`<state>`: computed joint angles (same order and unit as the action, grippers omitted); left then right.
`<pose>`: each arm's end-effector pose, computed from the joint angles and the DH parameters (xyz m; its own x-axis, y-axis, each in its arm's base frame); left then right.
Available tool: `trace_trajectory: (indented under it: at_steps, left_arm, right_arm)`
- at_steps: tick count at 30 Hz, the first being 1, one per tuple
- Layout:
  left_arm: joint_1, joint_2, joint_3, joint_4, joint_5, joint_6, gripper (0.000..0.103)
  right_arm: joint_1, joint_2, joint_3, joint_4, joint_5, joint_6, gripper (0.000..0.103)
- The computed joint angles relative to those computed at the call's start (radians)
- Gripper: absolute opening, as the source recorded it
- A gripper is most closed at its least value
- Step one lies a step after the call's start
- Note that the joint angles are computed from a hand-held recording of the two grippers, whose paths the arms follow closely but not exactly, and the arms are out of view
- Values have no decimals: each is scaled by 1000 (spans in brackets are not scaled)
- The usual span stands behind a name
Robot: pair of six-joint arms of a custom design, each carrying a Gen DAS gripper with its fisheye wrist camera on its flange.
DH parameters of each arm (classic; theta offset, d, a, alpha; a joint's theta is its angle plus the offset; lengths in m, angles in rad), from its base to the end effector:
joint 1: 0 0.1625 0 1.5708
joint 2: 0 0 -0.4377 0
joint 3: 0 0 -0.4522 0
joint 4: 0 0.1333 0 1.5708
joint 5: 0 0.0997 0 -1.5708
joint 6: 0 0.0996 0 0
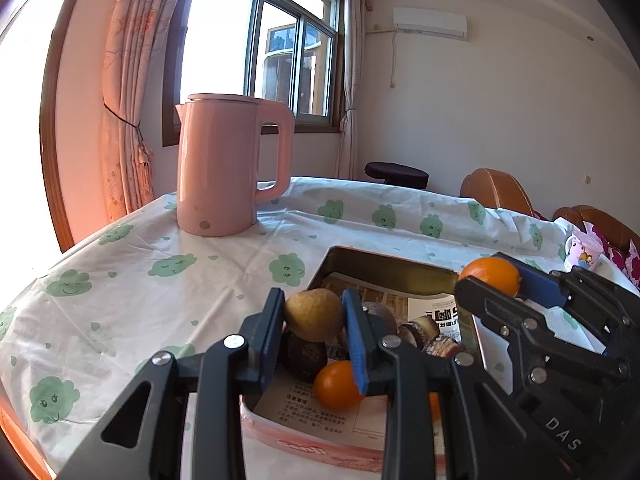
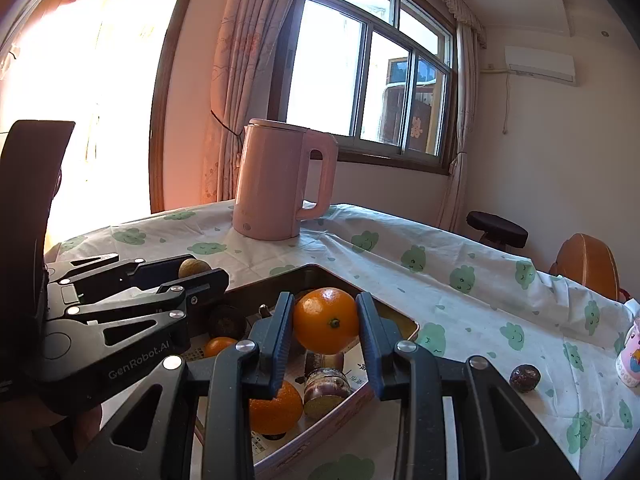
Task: Organize fruits
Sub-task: 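Carry the tan fruit and small orange over the tin with both tools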
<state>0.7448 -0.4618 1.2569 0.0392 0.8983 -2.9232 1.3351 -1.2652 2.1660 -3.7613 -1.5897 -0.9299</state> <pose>-0.3727 -0.6093 -0.0900 -0.7000 0.3934 -0.5961 0.7133 0.4271 -0.5558 0.0027 -0.5517 0.2936 -0.6307 -0.0661 0.7732 -0.7371 0.3626 -0.5702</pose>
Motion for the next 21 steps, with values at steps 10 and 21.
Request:
trace_trajectory:
  at_steps: [10, 21]
  left_arm:
    - [13, -9, 4, 17, 9, -9, 31]
    - [19, 10, -25, 74, 24, -22, 32]
  right_arm:
    - [20, 30, -27, 36, -34, -3, 34]
    - [32, 50, -58, 104, -86, 14, 34]
